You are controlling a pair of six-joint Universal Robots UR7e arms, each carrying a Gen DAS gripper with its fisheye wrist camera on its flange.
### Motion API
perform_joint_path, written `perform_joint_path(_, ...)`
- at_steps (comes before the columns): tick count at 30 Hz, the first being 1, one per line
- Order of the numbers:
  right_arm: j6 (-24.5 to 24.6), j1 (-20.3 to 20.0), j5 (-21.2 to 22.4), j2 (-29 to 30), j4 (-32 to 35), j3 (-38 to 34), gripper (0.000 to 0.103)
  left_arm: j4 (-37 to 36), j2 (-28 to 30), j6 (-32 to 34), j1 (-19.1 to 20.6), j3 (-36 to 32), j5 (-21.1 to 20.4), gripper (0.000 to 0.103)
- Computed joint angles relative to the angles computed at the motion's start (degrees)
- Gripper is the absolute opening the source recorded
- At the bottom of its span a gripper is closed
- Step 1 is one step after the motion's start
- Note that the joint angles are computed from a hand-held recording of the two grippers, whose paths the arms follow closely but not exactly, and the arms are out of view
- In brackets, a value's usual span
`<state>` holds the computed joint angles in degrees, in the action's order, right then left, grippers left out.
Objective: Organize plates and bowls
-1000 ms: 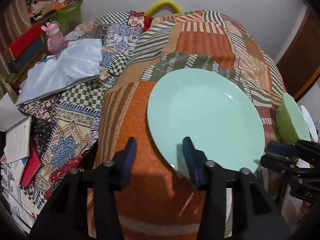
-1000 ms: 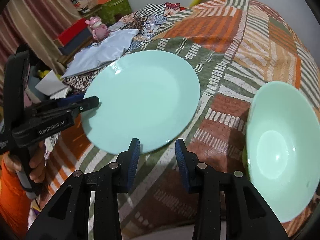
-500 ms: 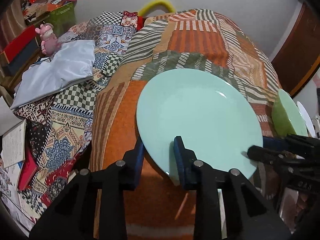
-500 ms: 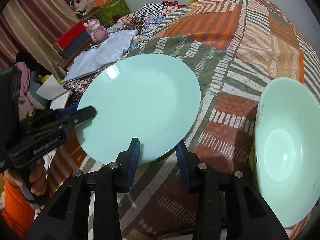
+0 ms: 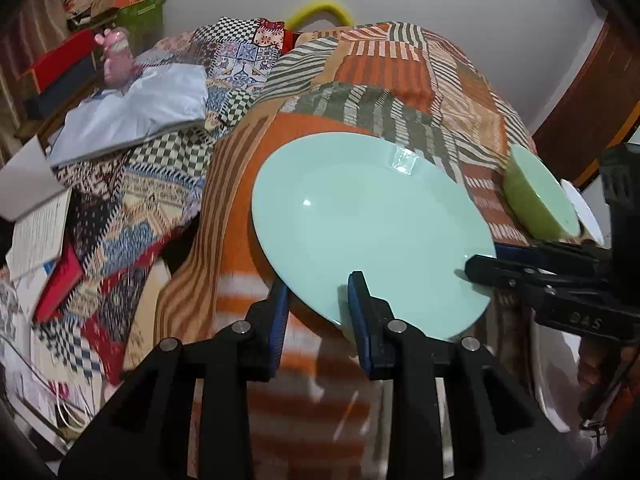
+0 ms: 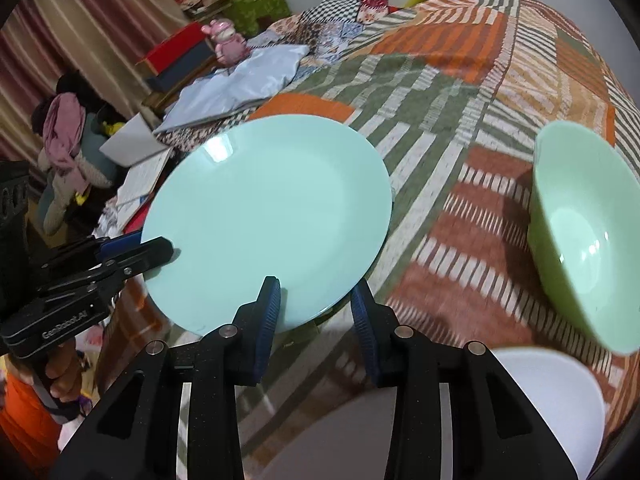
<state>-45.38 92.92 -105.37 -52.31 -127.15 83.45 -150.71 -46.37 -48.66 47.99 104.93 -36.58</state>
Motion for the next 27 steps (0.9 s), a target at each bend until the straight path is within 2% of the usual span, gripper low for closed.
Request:
perform_joint_path(5, -0.9, -0.1, 0.2, -0.7, -1.9, 0.6, 0.033, -0.7, -1.8, -2.1, -1.4, 3.7, -2.1, 0.030)
perform_joint_path(9, -0.2, 0.0, 0.7, 0.0, -2.0, -0.3, 0.033, 3.0, -3.0, -5.6, -1.6, 3.9, 0.9, 0.030)
perform_joint_path(16, -1.1, 0.1, -0.7, 1.7, -1.2, -1.4, 0.033, 1.2, -2.4, -1.7, 1.1, 1.4, -0.2, 0.030)
perform_joint_path(21, -1.6, 0.4, -1.0, 2.6, -0.1, -2.3, 0.034, 1.2, -1.0, -1.4, 3.3, -0.6, -1.4, 0.029)
perform_joint_path(27, -1.2, 0.1, -0.2, 2.9, 0.9, -2.8, 0.034, -1.3, -0.5, 0.3, 3.8, -0.5, -1.7, 0.030)
